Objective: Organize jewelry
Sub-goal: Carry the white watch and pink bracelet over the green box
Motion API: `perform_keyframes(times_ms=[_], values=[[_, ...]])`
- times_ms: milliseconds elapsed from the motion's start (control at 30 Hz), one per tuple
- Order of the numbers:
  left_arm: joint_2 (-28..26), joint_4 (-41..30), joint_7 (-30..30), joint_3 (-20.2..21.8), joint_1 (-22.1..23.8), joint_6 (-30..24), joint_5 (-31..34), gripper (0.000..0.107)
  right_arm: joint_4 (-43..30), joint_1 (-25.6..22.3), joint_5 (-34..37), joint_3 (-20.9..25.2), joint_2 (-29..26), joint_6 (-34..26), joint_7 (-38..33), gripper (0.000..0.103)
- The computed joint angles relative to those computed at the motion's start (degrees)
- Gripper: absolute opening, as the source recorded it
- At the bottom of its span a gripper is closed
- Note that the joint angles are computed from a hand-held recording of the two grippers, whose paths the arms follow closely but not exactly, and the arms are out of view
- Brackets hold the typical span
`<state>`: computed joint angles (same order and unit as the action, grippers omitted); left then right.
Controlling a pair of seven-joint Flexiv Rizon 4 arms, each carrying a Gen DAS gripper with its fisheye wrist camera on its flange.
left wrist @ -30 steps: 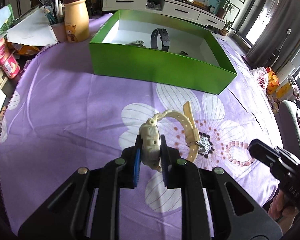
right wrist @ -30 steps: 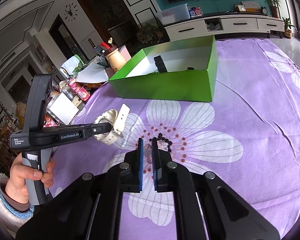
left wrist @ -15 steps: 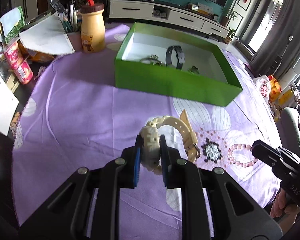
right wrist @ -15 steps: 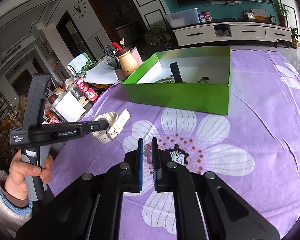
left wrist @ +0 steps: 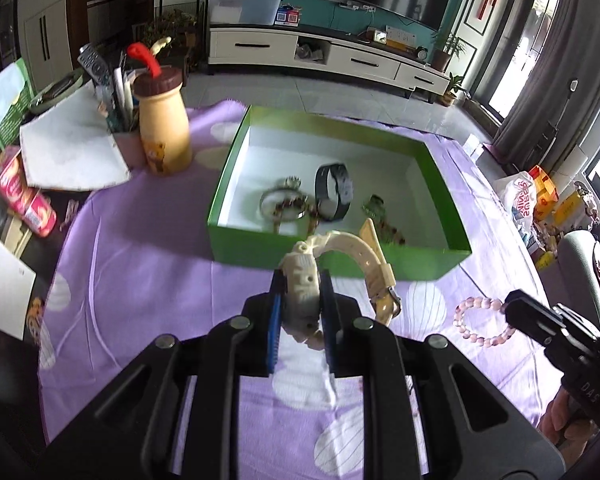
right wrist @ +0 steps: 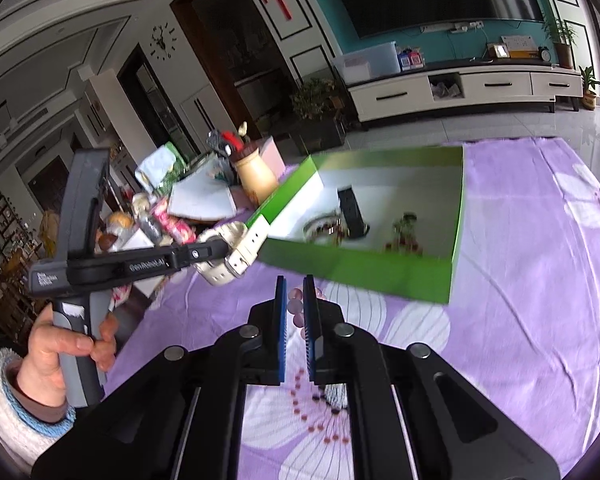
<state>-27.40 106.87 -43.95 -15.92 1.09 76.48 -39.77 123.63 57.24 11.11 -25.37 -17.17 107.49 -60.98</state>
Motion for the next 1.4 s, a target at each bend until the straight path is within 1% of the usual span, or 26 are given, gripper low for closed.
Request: perform_keyframes(times_ms=[100, 233, 367, 433, 567, 700, 833, 1167, 1400], values=[[-0.9, -2.5, -1.8, 1.1, -1.2, -0.7, 1.8, 0.017, -1.1, 0.2, -0.2, -1.5, -0.1, -0.2, -0.2, 0.008], [-2.3, -5.9, -4.8, 2.7, -2.5, -1.6, 4.6, 0.017, -3.1, -2.9, -1.1, 0.2, -0.6, -0.2, -0.1, 0.008], [-4.0, -9.3, -8.0, 4.4, -3.6, -2.8, 8.1, 0.017, -5.1, -4.2, -2.1, -0.2, -1.5, -1.1, 0.5, 0.008], [-5.1, -11.4, -10.0, 5.5, -4.3, -3.4, 10.1, 0.017, -6.1, -6.4, -3.1, 1.1, -2.0, -1.5, 1.2, 0.008], [-7.3, -15.2, -14.0, 7.4, -5.5, -4.5, 13.7, 0.017, -7.1, -7.2, -4.5, 0.5, -3.0, -2.1, 2.5, 0.008], [-9.3, -18.1, -16.9, 8.4, -6.1, -5.6, 16.8, 0.017, -8.3, -9.3, -6.1, 1.3, -4.3, -2.6, 4.0, 0.008], [-10.7, -20.0, -18.6, 8.8, -6.4, -6.0, 19.0, 0.017, -9.0, -11.3, -7.5, 2.6, -5.3, -2.9, 5.1, 0.008], [-14.0, -24.9, -21.3, 10.1, -7.5, -7.3, 23.1, 0.017, -11.6, -17.7, -10.4, 7.7, -7.9, -3.6, 7.5, 0.008], [-16.0, -28.0, -22.9, 11.0, -8.4, -8.6, 25.2, 0.017, -13.3, -20.3, -12.5, 8.9, -9.2, -4.7, 8.7, 0.008]])
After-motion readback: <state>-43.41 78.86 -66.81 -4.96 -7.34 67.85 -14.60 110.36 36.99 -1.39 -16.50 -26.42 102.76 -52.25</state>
